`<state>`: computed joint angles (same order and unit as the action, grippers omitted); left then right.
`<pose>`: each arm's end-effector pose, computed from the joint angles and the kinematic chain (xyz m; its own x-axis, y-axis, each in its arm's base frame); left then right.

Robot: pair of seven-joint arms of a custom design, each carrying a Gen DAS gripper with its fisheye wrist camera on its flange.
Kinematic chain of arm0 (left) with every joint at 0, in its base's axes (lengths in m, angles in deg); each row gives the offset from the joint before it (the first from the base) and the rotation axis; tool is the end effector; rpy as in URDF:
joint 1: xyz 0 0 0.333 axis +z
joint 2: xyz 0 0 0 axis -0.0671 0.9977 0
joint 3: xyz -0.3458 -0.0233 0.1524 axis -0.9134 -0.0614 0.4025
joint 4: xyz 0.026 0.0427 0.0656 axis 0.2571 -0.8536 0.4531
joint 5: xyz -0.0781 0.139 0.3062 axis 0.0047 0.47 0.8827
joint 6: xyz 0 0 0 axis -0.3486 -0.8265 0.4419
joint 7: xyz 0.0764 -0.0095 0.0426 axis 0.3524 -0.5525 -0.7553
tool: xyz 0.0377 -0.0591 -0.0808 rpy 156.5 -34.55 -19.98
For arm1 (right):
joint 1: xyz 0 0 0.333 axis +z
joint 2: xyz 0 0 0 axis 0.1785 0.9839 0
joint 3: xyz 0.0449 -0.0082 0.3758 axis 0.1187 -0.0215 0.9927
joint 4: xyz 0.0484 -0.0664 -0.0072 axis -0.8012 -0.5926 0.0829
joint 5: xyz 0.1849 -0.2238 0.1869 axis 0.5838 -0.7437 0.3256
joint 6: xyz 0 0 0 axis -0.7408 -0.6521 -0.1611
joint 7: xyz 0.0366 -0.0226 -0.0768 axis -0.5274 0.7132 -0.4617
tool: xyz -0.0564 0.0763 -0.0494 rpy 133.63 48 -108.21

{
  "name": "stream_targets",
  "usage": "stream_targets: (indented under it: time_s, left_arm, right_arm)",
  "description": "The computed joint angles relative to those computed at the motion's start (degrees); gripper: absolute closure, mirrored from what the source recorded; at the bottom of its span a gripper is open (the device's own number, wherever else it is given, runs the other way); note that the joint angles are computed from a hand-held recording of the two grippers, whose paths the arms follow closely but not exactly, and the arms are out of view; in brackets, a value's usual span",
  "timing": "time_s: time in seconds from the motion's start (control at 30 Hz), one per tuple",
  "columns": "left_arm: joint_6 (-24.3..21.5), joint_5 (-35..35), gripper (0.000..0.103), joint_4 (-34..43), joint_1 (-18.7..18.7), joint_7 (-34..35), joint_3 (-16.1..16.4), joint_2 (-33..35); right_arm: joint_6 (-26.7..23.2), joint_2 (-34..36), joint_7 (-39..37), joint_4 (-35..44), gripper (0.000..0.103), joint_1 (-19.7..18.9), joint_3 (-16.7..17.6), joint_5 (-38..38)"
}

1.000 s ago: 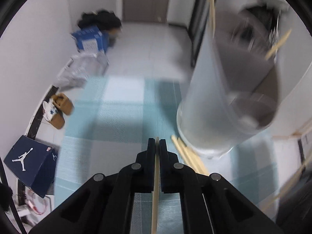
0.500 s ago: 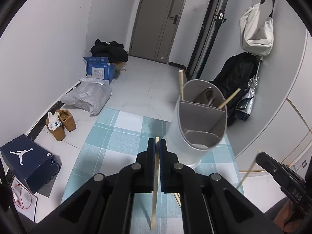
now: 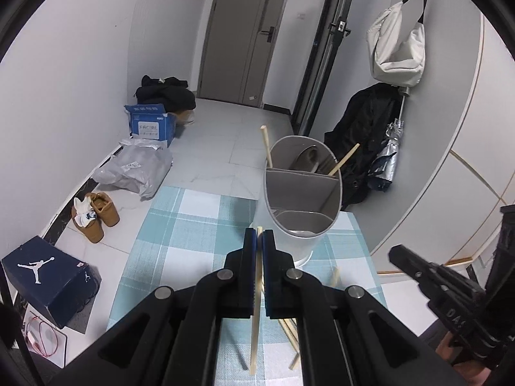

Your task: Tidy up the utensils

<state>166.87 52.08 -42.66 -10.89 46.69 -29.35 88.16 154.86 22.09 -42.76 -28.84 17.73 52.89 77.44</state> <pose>0.6378 -0.1061 0.4748 -0.0010 -0.9746 0.2241 -0.6157 -0.1760 -0.7681 0.6759 0.1258 0.4331 0.4551 -0.8467 -0.2757 -0.5648 -0.0351 -0.8245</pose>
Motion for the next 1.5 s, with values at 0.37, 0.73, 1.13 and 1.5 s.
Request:
stream_targets:
  time_s: [0.37,0.73,1.13,1.5]
  left_arm:
    - [-0.8,0.9,0.103,0.0,6.0,1.5,-6.2,-0.2]
    - [-2.7,1.5,0.103,1.9,12.1,4.2,-13.2,1.9]
    - [-5.7,-1.2,0.103,3.8,15.6,8.5,-17.8,2.9]
    - [-6.1,-2.6,0.103,3.1,13.6,10.1,-16.5,0.7]
  right_arm:
    - [-2.7,5.6,39.9,1.7,0.1,3.3,-9.1,-30.3]
    - [-17.9,16.4,68.9,15.5,0.08,3.4,-14.8,-54.6]
    - [-9.7,18.5,80.3,15.4,0.098,7.7,-16.7,-71.1]
    - [7.0,10.2,64.7,0.2,0.103,-7.1,4.7,-62.2]
